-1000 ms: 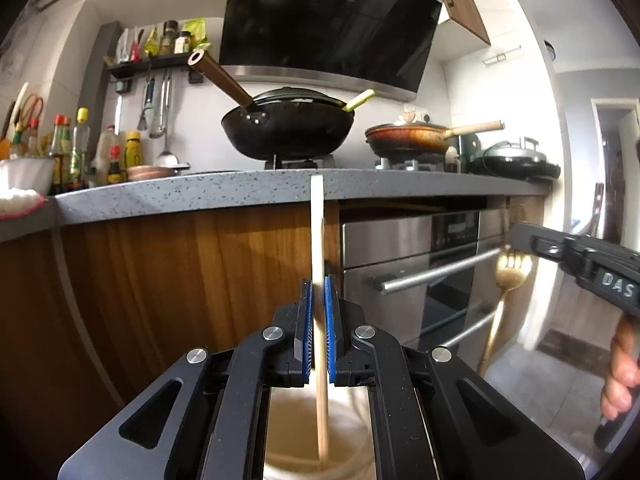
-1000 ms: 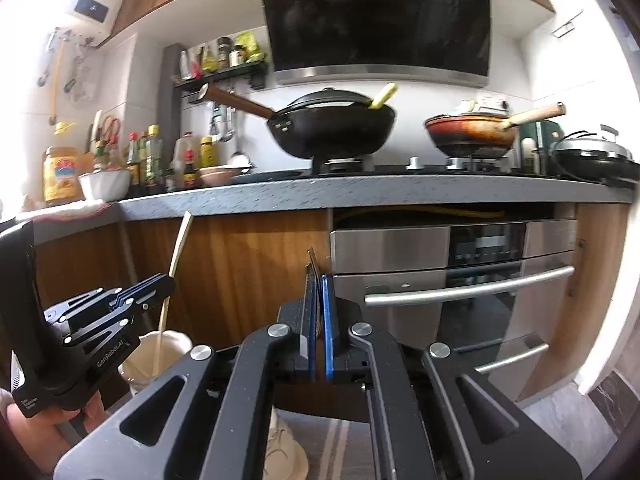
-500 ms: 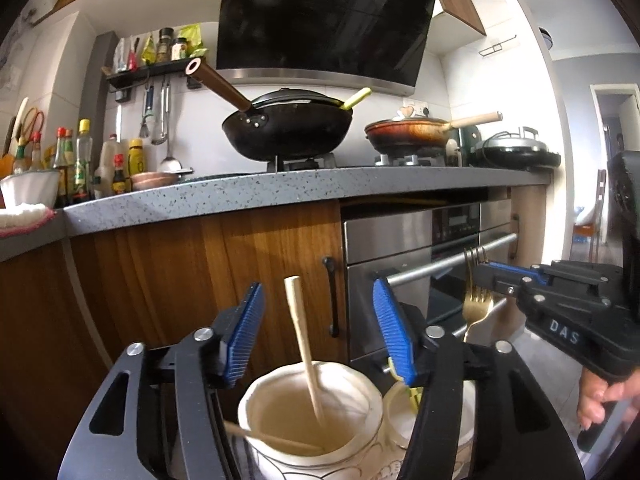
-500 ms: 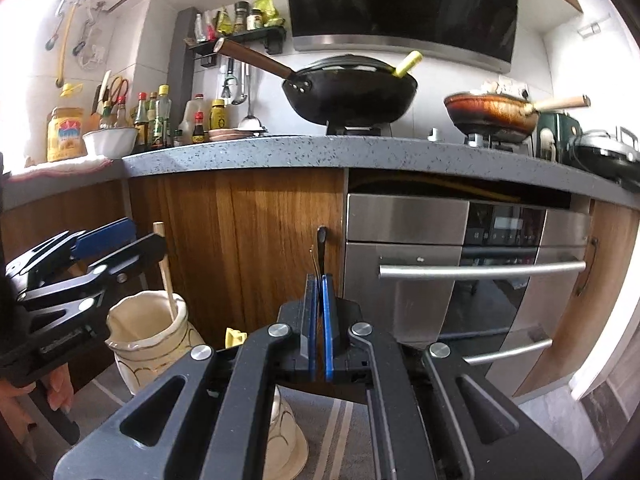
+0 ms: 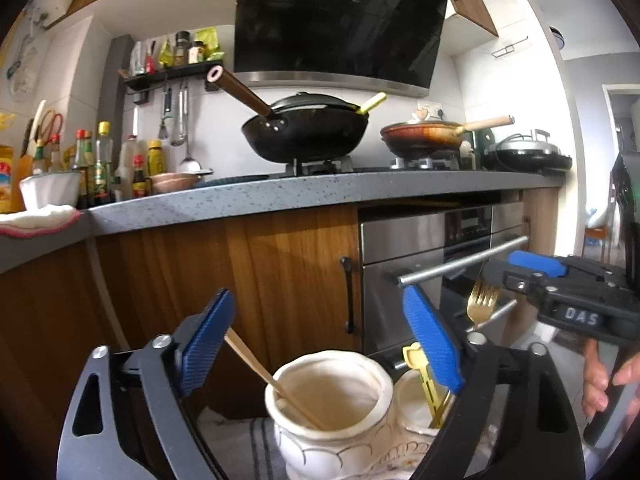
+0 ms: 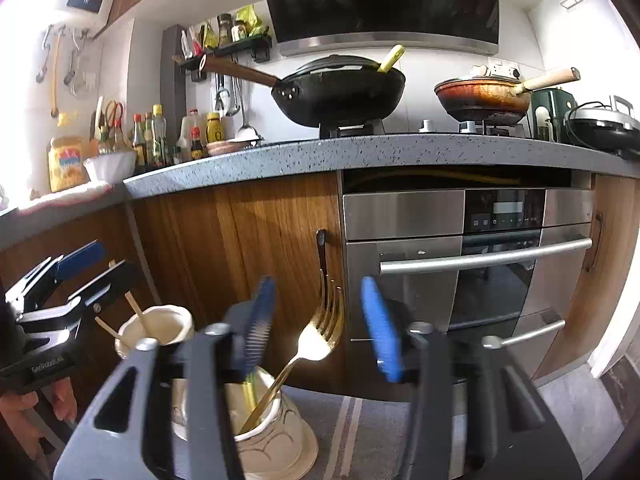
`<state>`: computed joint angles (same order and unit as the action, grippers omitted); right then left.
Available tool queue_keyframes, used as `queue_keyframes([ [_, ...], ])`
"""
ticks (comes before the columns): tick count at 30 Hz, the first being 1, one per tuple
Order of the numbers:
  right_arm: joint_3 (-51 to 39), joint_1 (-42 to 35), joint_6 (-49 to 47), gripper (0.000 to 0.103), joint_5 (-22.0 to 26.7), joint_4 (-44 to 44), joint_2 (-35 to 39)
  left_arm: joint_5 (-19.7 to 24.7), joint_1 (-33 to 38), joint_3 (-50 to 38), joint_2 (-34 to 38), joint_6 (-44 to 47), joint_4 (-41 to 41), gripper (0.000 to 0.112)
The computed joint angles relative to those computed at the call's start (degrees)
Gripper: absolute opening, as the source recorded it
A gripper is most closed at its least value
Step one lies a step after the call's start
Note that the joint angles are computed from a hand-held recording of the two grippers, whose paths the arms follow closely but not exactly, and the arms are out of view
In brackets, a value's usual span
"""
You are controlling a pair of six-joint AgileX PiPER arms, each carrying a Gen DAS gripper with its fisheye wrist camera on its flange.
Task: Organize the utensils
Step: 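Open both tools and withdraw them from the holder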
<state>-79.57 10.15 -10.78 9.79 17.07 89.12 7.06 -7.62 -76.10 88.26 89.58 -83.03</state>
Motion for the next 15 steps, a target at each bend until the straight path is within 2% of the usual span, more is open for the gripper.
queue_keyframes([
  [1, 0.8, -0.1, -0.2, 0.066, 0.0, 0.4, -0.9, -0.2, 0.1, 1.1, -1.2, 0.9, -1.1, 0.093],
  [3, 2.4, -0.2, 1.2, 0.081, 0.3, -0.7, -2.9, 0.3, 0.6, 2.8, -3.2, -2.3, 1.7, 0.095],
  [6, 5.6, -0.7, 0.2, 0.091, 0.4, 1.2, -6.2, 2.1, 1.7, 6.5, -7.3, -9.0, 7.5, 0.097],
  [11, 11.0, -1.3, 1.9, 0.097, 0.6, 1.0, -10.7, 3.7, 2.7, 13.2, -13.4, -16.0, 15.1, 0.097],
  [15, 16.1, -0.9, 8.8, 0.097, 0.6, -5.3, -13.8, 5.0, 3.5, 18.5, -17.4, -18.4, 17.8, 0.097],
])
